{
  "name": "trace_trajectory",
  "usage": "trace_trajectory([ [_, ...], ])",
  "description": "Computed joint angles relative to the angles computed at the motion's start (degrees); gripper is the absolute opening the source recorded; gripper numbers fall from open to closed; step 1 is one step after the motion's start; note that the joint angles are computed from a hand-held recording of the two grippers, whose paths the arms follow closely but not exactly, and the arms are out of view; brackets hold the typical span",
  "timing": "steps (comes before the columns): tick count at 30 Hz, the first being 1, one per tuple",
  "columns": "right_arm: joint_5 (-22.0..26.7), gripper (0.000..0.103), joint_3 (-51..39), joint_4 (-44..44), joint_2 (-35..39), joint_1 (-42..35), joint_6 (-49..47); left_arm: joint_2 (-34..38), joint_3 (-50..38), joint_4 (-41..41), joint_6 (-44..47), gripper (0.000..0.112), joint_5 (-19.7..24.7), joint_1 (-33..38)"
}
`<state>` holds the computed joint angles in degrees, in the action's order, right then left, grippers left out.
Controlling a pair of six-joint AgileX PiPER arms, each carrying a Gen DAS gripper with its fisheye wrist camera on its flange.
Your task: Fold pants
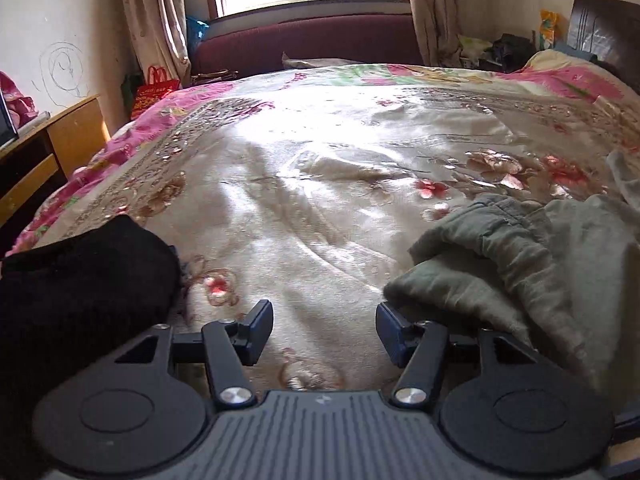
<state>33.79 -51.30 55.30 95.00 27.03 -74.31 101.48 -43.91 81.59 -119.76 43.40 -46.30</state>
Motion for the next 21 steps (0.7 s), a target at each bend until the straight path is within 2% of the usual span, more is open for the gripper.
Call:
trace_trajectory([
  [2,2.24,0.026,2.48,0.84,-4.07,-4.51,-4.23,-1.80,0.52,-5.25,2.11,0.071,3.90,-0.76],
  [5,4.72,0.026,4.50,0.45,-8.26,-13.44,-6.14,-4.12,0.41,-6.50,1.23,0.068,11.19,-5.79],
  [7,4.83,0.027,4.47,-0.90,-9.34,-19.76,-4.99,-2.10,-4.50,-7.83,6.64,0.068,16.36,-10.02],
  [9,3.64,0.027,2.94,-2.89,-8.73,-26.67,-4.63,1.40,-10.87,-8.09,13.63,0.068,17.69,-13.06],
  [11,1.74,0.027,-1.79,-7.49,-5.53,-32.21,1.77,5.25,-17.26,-7.62,19.32,0.069,14.93,-14.93],
  [14,1.77,0.029,-11.37,-8.34,2.47,-41.01,6.67,11.48,-27.13,-8.39,24.48,0.069,6.08,-16.39],
  [16,0.94,0.031,-19.10,-10.64,9.17,-44.36,13.00,17.38,-35.96,-12.13,31.36,0.069,-0.55,-16.75],
  [19,2.19,0.034,-31.46,-14.22,19.68,-47.68,24.27,26.29,-49.87,-21.18,44.67,0.069,-3.15,-17.67],
  [21,5.51,0.034,-39.45,-12.92,26.46,-50.38,29.64,30.64,-57.61,-27.81,52.52,0.069,-3.56,-17.65],
])
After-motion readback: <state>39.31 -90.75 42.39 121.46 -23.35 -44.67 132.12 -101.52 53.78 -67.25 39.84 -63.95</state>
